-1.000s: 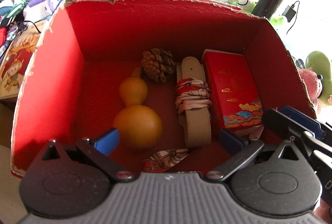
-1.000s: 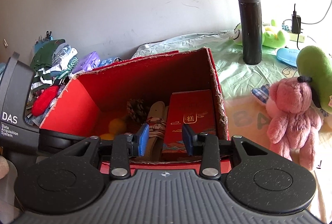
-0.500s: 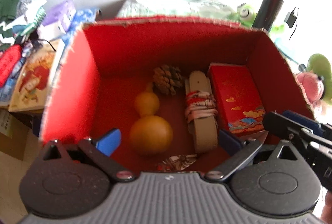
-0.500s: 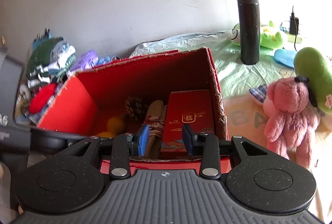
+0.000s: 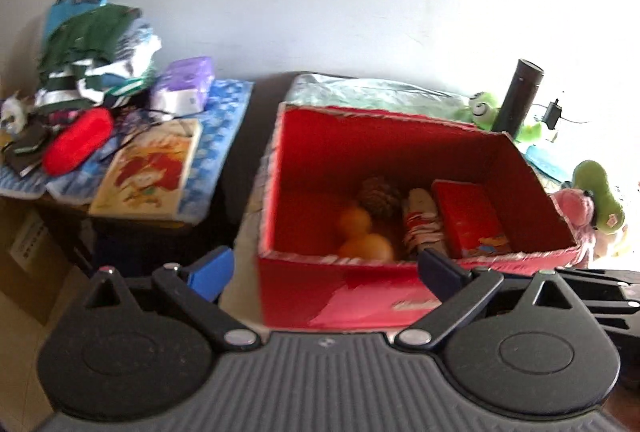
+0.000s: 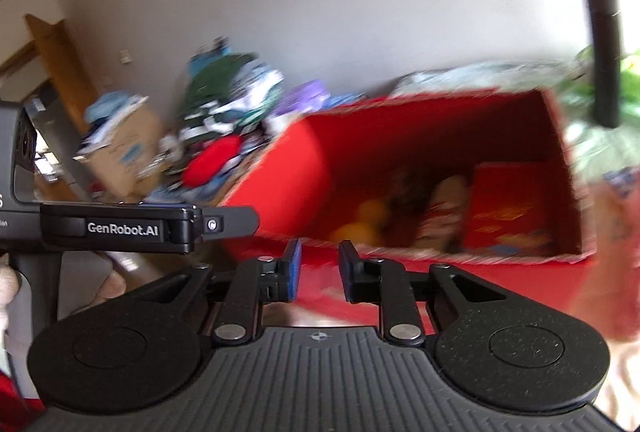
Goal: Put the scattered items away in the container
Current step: 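Move the right gripper to the packing tape roll and grasp its rim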
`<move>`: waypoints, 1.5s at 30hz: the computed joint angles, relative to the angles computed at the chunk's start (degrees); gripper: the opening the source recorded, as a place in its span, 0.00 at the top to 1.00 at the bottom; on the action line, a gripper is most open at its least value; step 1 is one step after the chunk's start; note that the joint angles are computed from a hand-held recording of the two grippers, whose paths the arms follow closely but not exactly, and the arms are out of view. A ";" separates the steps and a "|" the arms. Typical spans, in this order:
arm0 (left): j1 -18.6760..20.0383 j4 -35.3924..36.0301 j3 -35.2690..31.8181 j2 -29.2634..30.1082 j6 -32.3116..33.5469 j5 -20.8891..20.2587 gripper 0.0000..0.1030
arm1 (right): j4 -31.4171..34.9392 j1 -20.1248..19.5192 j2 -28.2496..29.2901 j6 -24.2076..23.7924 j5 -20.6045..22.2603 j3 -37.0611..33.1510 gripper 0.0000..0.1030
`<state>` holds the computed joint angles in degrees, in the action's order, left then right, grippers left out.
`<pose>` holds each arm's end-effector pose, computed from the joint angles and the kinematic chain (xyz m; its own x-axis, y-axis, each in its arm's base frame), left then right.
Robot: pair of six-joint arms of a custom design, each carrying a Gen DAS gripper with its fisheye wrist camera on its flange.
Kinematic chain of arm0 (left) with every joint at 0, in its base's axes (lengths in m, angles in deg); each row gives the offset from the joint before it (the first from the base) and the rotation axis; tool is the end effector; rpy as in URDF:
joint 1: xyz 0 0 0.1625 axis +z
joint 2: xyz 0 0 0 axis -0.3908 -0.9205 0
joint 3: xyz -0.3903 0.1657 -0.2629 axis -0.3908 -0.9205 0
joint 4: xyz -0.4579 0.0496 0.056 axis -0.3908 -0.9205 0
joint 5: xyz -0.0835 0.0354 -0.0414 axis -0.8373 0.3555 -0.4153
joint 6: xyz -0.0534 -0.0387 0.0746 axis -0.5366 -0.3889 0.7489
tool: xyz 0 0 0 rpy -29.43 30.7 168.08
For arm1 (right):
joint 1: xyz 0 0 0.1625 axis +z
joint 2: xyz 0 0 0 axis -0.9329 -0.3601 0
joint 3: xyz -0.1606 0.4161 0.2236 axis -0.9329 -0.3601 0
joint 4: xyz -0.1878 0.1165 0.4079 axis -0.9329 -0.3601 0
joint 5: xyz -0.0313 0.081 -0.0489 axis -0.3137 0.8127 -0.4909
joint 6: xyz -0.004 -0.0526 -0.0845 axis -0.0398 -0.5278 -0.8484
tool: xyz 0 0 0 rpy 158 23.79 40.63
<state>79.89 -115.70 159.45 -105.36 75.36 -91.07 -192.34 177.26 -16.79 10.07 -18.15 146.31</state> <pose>-0.1263 -0.5858 0.3306 -0.7780 -0.1273 -0.6153 0.3950 0.6625 -0.6365 0.3397 -0.6276 0.0819 -0.8361 -0.4952 0.2361 -0.5412 0.6739 -0.5029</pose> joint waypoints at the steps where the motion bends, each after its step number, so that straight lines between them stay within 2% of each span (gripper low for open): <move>1: 0.02 1.04 0.63 -0.47 -1.59 0.94 0.04 | 1.78 -0.04 0.19 -0.12 0.50 -0.43 0.79; 5: 0.61 9.13 2.37 -1.79 -10.41 4.22 0.08 | 9.54 -0.34 1.25 1.08 2.10 -2.77 0.79; 7: 1.25 13.66 2.77 -2.16 -14.59 4.73 0.16 | 12.43 -0.19 2.02 2.85 1.13 -3.95 0.78; 12: 3.35 22.53 2.19 -1.87 -21.59 2.07 0.35 | 19.39 -0.45 3.50 8.10 -1.03 -6.51 0.77; 18: 5.30 27.09 0.89 -1.21 -24.55 -1.38 0.41 | 24.04 0.08 3.27 8.11 -3.95 -6.38 0.76; 24: 6.84 29.26 -0.69 -0.26 -25.73 -5.11 0.41 | 25.38 -0.67 2.78 10.16 -3.25 -6.14 0.76; 31: 6.46 29.21 -1.23 1.05 -23.65 -5.17 0.44 | 25.62 -0.91 2.52 11.73 -3.64 -5.88 0.76; 34: 6.33 28.12 -1.27 1.23 -21.62 -7.06 0.47 | 24.69 -1.00 2.11 12.03 -3.87 -5.35 0.85; 37: 5.51 27.75 -1.46 2.21 -19.10 -6.65 0.47 | 23.48 -0.53 1.63 11.49 -6.46 -4.68 0.87; 43: 4.72 26.49 -2.28 3.70 -14.29 -12.05 0.47 | 21.07 -0.93 -0.51 13.51 -11.35 -2.63 0.90; 45: 4.24 26.37 -2.82 4.85 -12.25 -12.69 0.47 | 21.33 -1.31 -1.41 14.96 -12.65 -2.10 0.91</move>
